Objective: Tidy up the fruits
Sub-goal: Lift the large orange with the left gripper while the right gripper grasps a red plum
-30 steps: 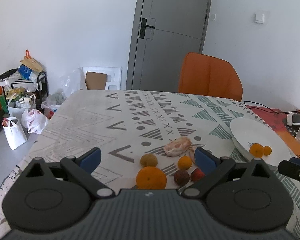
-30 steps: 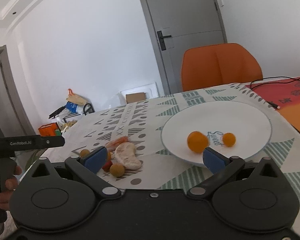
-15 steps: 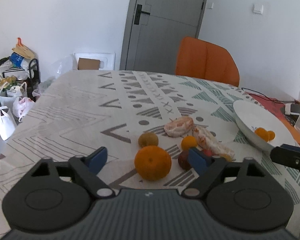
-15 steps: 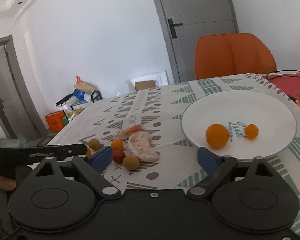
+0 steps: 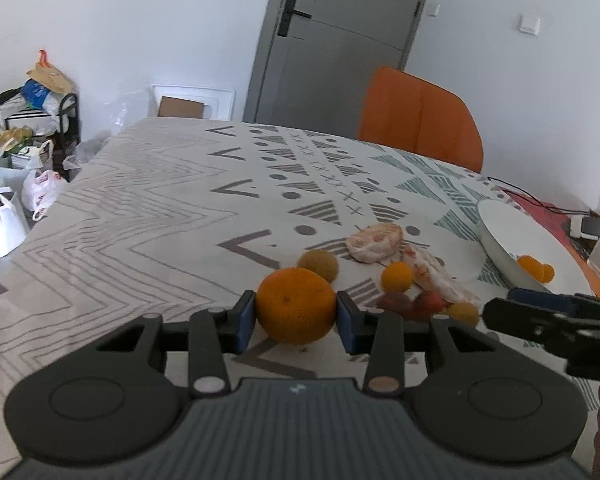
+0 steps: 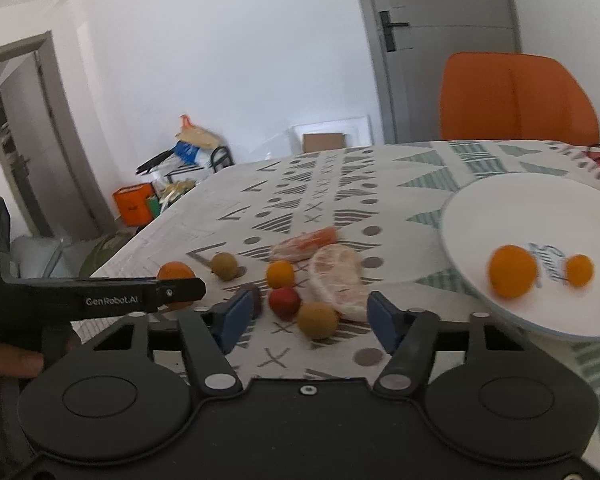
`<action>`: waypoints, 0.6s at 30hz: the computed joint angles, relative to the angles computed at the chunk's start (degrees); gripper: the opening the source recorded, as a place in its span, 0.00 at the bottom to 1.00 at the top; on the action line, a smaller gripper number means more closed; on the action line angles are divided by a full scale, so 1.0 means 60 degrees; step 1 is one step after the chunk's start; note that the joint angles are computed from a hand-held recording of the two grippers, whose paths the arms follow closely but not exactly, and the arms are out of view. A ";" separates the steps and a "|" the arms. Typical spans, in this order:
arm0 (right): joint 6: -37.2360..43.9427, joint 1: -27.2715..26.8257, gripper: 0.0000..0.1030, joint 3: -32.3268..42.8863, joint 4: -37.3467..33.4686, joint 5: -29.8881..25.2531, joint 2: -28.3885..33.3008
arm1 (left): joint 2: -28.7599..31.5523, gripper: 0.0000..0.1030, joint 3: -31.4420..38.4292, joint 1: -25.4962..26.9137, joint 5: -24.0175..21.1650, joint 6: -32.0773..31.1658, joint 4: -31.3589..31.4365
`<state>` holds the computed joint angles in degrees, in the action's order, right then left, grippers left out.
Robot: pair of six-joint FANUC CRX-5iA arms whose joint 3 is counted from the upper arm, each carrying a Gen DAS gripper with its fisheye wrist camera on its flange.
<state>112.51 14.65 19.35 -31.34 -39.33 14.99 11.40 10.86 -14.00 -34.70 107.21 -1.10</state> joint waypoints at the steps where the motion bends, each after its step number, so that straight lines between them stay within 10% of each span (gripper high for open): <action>1: -0.0030 0.0033 0.52 0.0086 0.0051 -0.0059 0.0070 | -0.0021 0.40 -0.0008 0.0030 -0.0020 0.0017 0.0007; 18: 0.0071 0.0555 0.33 0.1178 0.0890 -0.0691 0.0910 | -0.0269 0.40 -0.0331 0.0342 0.0161 0.0277 0.0029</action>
